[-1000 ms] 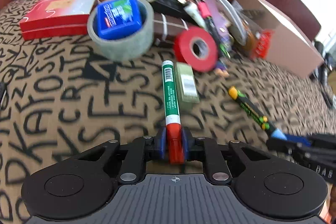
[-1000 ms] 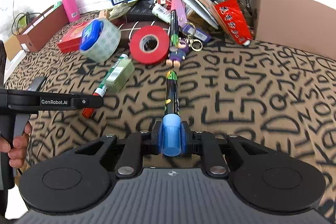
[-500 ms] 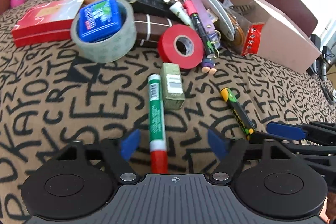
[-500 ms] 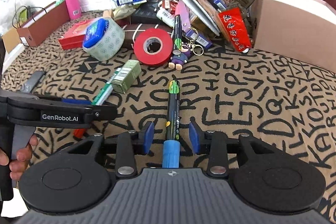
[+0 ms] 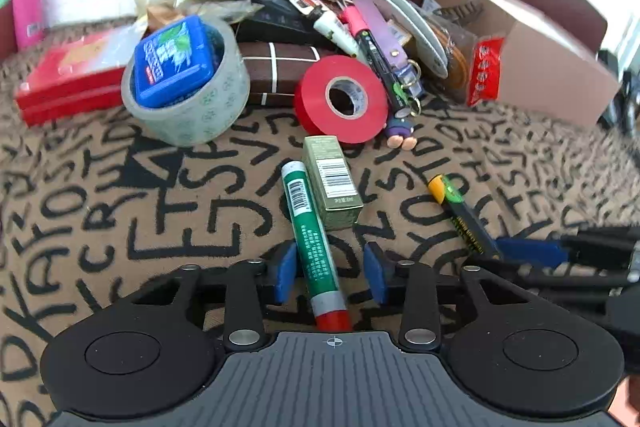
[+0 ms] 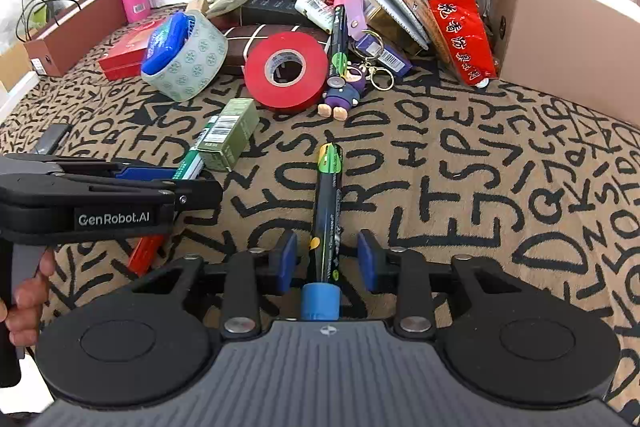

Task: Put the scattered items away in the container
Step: 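Grasp the red-capped green marker with the left gripper, then carry both markers into the white box and open both grippers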

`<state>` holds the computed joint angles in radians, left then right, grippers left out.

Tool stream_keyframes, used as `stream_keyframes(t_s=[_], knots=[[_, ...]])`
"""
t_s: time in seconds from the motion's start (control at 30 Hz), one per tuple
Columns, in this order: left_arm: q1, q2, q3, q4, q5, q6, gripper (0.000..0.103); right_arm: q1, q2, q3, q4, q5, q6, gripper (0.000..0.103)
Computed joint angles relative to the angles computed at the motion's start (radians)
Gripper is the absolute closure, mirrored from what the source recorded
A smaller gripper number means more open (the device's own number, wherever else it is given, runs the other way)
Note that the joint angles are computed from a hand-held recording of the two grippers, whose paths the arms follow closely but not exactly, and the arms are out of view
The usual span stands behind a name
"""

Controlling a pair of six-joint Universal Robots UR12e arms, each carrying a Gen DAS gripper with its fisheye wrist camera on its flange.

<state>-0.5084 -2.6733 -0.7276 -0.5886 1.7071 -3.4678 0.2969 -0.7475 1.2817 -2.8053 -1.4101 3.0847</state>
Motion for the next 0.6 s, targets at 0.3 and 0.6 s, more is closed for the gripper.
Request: stream_keyframes(t_s=[0.3, 0.6], knots=[[-0.008, 0.035, -0.054, 0.015, -0.091, -0.012, 0.092, -0.02, -0.023, 0.053, -0.055, 0.066, 0.076, 0.085], [-0.022, 0.004, 0.045, 0.044, -0.183, 0.039, 0.092, -0.064, -0.075, 0.137, -0.185, 0.151, 0.181, 0.085]])
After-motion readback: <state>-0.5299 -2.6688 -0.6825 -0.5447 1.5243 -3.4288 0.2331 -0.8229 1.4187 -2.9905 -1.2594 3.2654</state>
